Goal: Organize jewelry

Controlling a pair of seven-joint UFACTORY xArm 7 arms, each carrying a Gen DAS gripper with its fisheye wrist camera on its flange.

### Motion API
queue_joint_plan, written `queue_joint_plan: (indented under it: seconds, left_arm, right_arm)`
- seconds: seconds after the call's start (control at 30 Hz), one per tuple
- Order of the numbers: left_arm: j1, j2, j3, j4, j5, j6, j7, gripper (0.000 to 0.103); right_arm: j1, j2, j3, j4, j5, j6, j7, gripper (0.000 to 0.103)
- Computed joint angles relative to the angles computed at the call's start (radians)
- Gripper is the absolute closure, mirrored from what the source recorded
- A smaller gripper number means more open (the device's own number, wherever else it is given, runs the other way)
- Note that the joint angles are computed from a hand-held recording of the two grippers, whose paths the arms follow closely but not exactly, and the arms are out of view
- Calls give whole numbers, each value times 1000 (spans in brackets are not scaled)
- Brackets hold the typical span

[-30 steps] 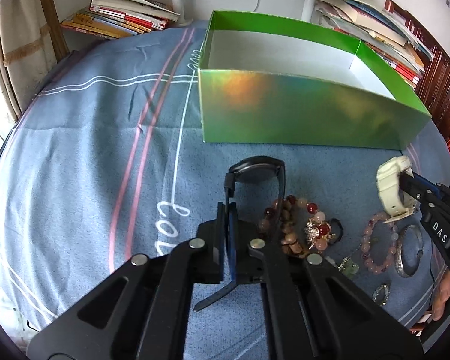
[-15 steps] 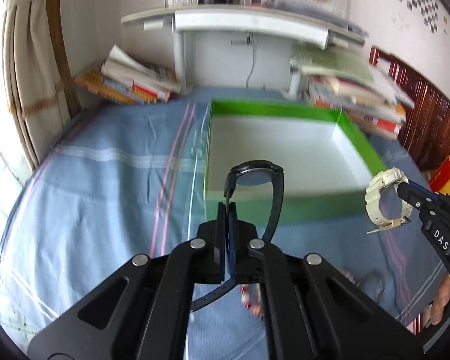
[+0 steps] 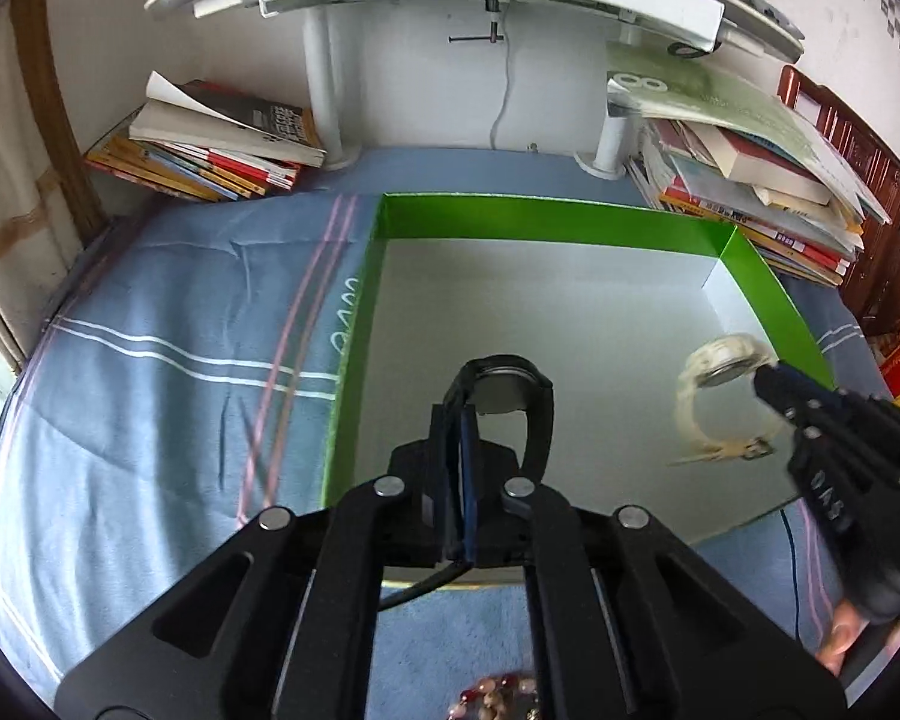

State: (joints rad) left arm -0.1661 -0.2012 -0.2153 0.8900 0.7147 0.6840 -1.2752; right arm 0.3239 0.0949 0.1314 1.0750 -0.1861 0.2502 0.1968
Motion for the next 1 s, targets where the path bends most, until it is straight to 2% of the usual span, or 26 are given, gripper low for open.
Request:
queue_joint_plan:
  seconds: [0.07,0.1,0.13,0.17,0.2,0.27,0.33,0.4,0.6,0.77,0.83,1.0]
  left_arm:
    - [-1,-14,-1,-13,5,-12,-3,92]
    - [-3,-28,-2,-22,1,-13,1,83]
    - [-4,-49,-6,-36,0,-15,2,71]
    - [-3,-67,-13,-48,0,-12,-2,65]
    - [-3,-98,-24,-67,-1,0,-10,62]
    - [-9,-164,-49,-112,-21,34,-13,61]
    - [-18,-234,-78,-169,-53,78,-21,58]
    - [-30,-288,-94,-224,-96,88,-21,56]
    - [-74,-342,-115,-320,-245,98,17,56]
    - [-92,-348,-145,-342,-278,73,50,58]
    - [-95,-323,-146,-340,-290,56,61,64]
    - [-102,-273,-137,-333,-309,30,81,70]
  right_arm:
    - [-4,-18,5,-20,20,-13,-23,80]
    - [-4,-40,0,-44,5,-32,-9,71]
    - [-9,-77,-2,-81,2,-68,-9,51]
    - [-17,-118,-4,-126,-2,-103,-5,44]
    - [-26,-157,-3,-166,4,-129,-11,44]
    - [6,-238,-37,-247,126,-151,-135,44]
    - [72,-322,-105,-335,273,-144,-276,44]
    - [87,-368,-128,-387,331,-116,-335,44]
    - [103,-396,-125,-482,419,-24,-442,51]
    - [98,-393,-105,-500,464,-27,-471,51]
    - [91,-389,-96,-499,468,-27,-468,51]
    - [86,-394,-92,-513,480,-27,-475,51]
